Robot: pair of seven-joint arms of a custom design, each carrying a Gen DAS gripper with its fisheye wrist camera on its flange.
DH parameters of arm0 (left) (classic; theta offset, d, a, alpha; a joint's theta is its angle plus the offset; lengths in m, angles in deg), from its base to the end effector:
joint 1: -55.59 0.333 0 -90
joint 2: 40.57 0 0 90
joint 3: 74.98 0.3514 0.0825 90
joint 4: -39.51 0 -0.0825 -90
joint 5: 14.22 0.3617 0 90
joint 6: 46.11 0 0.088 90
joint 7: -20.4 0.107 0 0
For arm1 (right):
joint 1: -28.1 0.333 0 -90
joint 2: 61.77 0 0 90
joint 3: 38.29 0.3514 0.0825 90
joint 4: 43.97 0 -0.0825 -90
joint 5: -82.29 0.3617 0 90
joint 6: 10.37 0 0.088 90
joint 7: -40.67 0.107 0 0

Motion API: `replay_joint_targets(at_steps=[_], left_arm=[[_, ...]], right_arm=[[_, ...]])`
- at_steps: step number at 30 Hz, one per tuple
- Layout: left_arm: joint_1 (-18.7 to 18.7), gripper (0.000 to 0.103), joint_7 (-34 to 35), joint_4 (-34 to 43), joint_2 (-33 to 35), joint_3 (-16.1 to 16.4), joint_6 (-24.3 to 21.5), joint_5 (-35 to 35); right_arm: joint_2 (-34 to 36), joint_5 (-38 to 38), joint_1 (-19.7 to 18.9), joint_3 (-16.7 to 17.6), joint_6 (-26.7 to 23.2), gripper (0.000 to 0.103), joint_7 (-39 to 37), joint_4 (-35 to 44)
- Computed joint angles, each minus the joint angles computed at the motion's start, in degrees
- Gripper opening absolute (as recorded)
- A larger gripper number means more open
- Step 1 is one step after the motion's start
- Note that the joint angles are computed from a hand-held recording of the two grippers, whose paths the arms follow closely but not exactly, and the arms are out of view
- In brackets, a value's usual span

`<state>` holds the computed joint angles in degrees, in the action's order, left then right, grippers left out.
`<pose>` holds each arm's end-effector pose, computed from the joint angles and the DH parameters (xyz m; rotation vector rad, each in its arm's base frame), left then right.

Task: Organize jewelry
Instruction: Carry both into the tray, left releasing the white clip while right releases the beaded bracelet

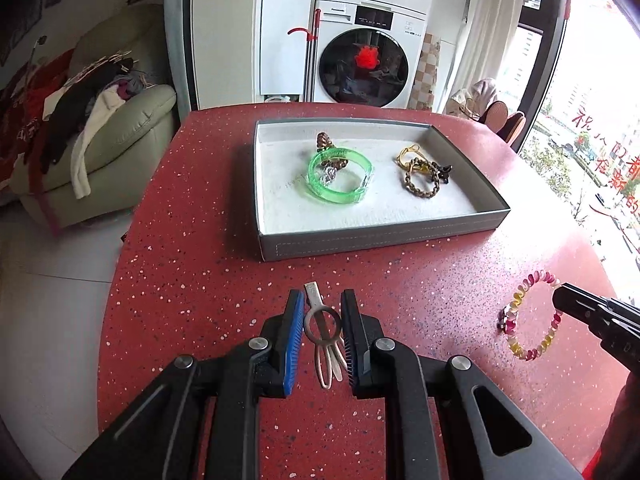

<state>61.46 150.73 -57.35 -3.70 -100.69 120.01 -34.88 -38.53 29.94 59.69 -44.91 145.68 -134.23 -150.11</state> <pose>0.7057 -0.1623 0.3573 -1.3293 2.4002 -0.9655 0.5853 0.3146 0.3906 -1.3568 2.1305 -0.6053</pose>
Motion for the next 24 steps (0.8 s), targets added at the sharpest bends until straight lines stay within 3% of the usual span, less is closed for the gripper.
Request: replay_joint_targets(at_steps=[5,11,18,24], left_arm=[[-0.6,0.038,0.3,3.6,0.9,-0.3,-1.0,0.2],[-4.0,0.038,-2.4,12.3,4.3,2.3,-4.7,1.8],[-10.1,0.038,-7.4,28.5,12.1,6.6,-12.0,6.1],[-15.5,0.038,-12.9,47.8,22.7,10.7,-22.2,11.1]], right_arm=[[1.5,1.9,-1.6,0.0,0.2,0.01,-5.2,4.1],[5.5,9.7,-4.8,0.1,3.0,0.01,-13.6,10.4],[12.1,22.1,-8.1,0.9,4.5,0.01,-23.3,18.4],[18.0,32.1,-11.4,3.4,2.7,0.01,-31.8,25.1]])
